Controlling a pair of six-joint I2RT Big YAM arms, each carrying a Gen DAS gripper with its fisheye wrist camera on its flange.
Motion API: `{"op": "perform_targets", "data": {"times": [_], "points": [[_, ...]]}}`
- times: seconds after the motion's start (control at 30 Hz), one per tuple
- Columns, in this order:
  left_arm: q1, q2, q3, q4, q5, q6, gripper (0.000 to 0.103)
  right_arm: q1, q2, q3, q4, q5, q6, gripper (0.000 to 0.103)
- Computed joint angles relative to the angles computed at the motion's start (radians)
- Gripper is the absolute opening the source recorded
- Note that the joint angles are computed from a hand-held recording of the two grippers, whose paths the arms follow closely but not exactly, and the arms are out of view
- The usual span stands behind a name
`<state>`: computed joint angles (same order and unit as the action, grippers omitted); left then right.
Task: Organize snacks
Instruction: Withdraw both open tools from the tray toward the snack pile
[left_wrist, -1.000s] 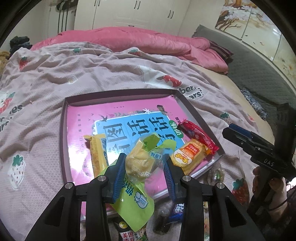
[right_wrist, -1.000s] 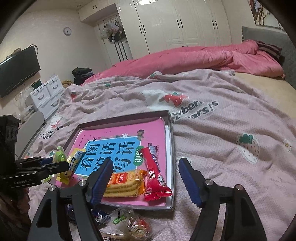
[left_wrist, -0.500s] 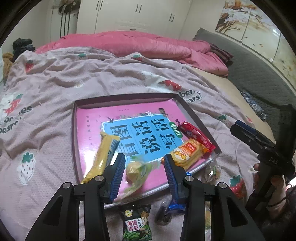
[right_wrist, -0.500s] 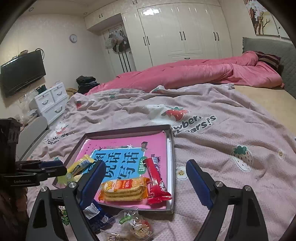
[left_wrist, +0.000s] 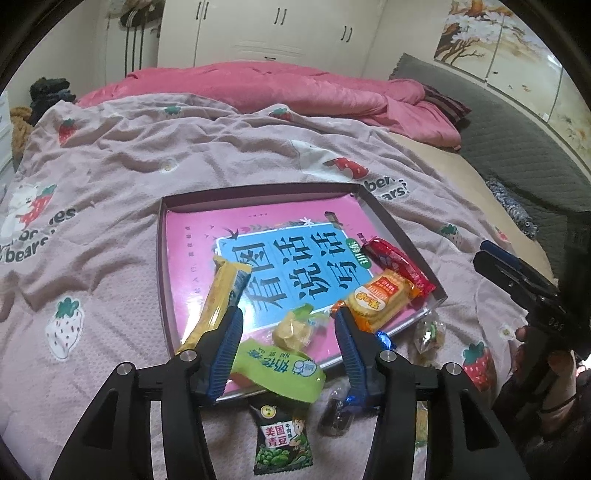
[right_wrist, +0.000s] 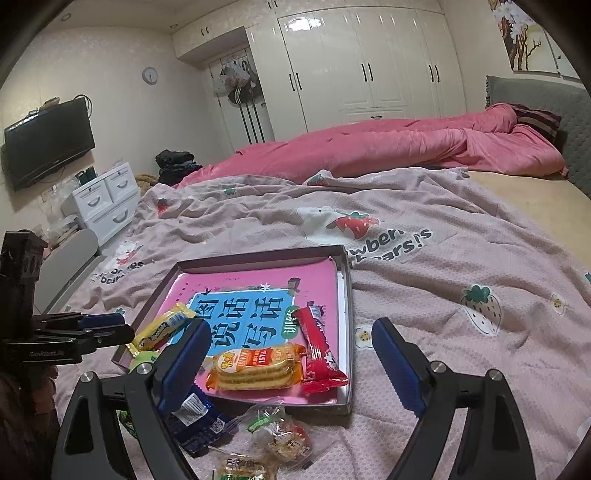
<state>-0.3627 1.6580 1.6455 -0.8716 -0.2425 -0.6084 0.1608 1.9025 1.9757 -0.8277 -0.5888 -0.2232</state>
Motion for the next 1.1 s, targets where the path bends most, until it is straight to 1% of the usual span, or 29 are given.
{"op": "perform_targets", "data": {"times": [0.27,0.4,0.47,0.8,1.1], "points": [[-0.009,-0.021,-0.025,-0.031,-0.009,-0.007,0.056,-0.006,-0.032,-0.035,0.012,-0.031,0.018,0.092],[-0.017,-0.037,-0.042,-0.041,-0.019,-0.018,0.064,-0.008,-0.047,-0.050,-0.004,-0.049,0.019,0.095],[-0.020,-0.046,-0.049,-0.045,-0.021,-0.024,0.064,-0.007,-0.054,-0.059,-0.012,-0.053,0.013,0.098],[-0.040,-0.076,-0.075,-0.061,-0.040,-0.033,0.070,-0.001,-0.091,-0.111,-0.034,-0.034,0.002,0.100],[-0.062,-0.091,-0.099,-0.088,-0.037,-0.057,0.072,0.009,-0.125,-0.160,-0.056,-0.006,-0.043,0.101]]}}
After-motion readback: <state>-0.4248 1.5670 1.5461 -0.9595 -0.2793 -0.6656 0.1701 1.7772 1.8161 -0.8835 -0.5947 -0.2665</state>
